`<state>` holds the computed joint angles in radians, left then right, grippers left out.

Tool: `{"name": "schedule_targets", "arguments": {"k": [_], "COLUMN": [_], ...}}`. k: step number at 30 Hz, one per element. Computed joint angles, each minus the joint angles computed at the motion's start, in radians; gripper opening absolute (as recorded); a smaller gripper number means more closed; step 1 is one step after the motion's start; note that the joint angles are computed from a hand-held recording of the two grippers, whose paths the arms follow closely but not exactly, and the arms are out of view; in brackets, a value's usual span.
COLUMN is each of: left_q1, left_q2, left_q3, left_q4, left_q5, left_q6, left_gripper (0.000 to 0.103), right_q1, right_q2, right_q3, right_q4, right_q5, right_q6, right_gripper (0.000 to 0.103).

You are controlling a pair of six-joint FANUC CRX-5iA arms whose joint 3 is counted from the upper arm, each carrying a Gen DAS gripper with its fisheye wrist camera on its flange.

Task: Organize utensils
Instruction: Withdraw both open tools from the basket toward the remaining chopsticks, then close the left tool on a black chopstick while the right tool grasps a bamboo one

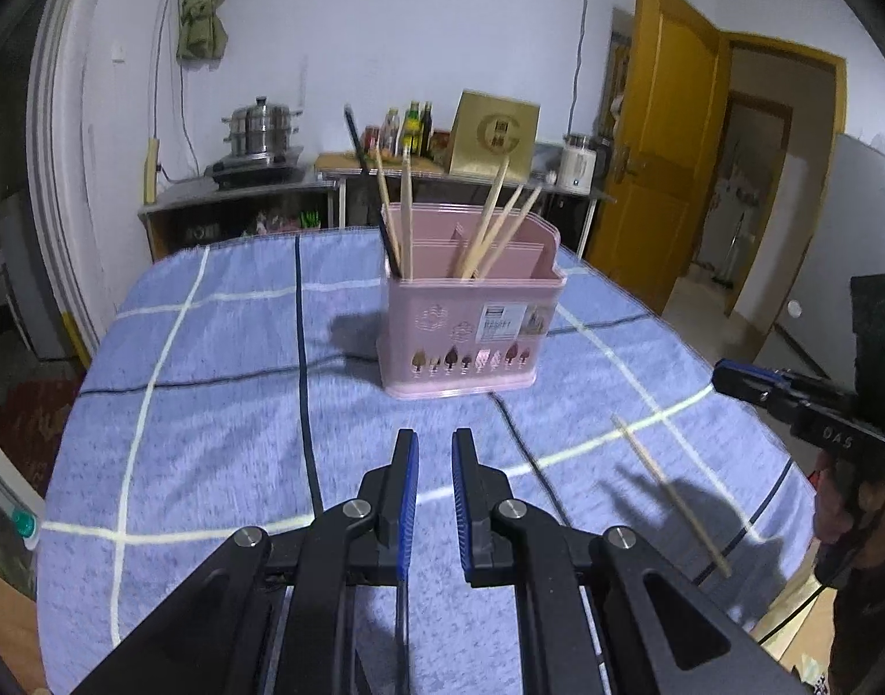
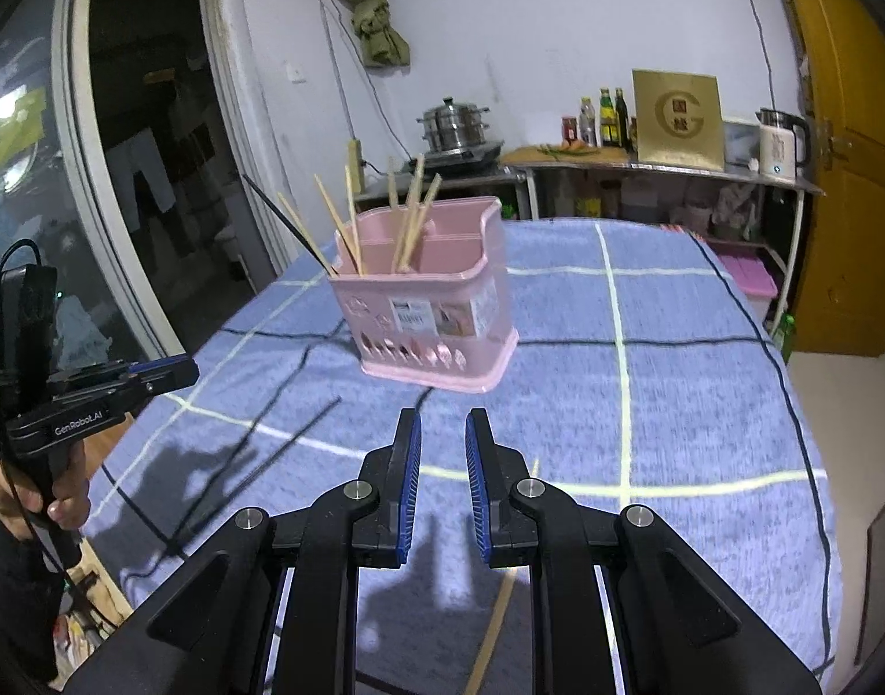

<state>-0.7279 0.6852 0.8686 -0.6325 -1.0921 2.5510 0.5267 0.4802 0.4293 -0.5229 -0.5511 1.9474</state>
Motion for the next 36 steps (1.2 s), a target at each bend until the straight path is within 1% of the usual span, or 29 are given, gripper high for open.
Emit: {"name": "schedule_targets", "arguments": {"k": [6, 8, 10, 14, 16, 24, 25, 28, 30, 33, 36], "left_q1": [0.039, 0.055, 0.07, 0.094, 0.105, 0.131, 0.129, 0.127, 0.125, 0.128, 0.134], "left_q2": [0.062, 0.084, 0.115, 0.163, 0.197, 0.296, 0.299, 0.333, 0.369, 0.397, 0.396], "left_q3": [0.049, 0.067, 0.098, 0.144, 0.185, 0.317, 0.322, 0.387, 0.452, 0.502, 0.495], "left_q4": [0.083, 0.115, 0.152, 0.206, 0.228, 0.282, 0.276, 0.267, 0.261, 0.263, 0.273], "left_q5": [-0.047, -0.057, -0.071, -0.096, -0.123, -0.211, -0.212, -0.254, -0.288, -0.306, -0.292], "left_q6": [-0.077, -0.107, -0.146, -0.203, -0.231, -0.297, -0.298, -0.326, -0.351, -0.372, -0.368], "left_gripper": [0.011, 0.013, 0.018, 0.019, 0.02, 0.02, 0.02, 0.02, 0.02, 0.02, 0.02], "right_q1": [0.01, 0.013, 0.016, 0.02, 0.02, 0.029, 0.031, 0.04, 0.048, 0.058, 0.061], "right_q2": [0.05, 0.071, 0.093, 0.137, 0.155, 0.21, 0.215, 0.22, 0.231, 0.247, 0.259], "right_q3": [0.02, 0.033, 0.051, 0.09, 0.11, 0.171, 0.176, 0.179, 0.195, 0.216, 0.235], "right_q4": [0.104, 0.142, 0.178, 0.23, 0.246, 0.312, 0.321, 0.353, 0.379, 0.41, 0.421], "right_q5": [-0.031, -0.048, -0.072, -0.119, -0.141, -0.206, -0.212, -0.209, -0.218, -0.233, -0.245], "right_q6": [-0.096, -0.128, -0.162, -0.207, -0.221, -0.273, -0.278, -0.287, -0.304, -0.32, -0.325], "right_gripper": [0.016, 0.016, 0.016, 0.016, 0.016, 0.016, 0.016, 0.016, 0.016, 0.016, 0.016]}}
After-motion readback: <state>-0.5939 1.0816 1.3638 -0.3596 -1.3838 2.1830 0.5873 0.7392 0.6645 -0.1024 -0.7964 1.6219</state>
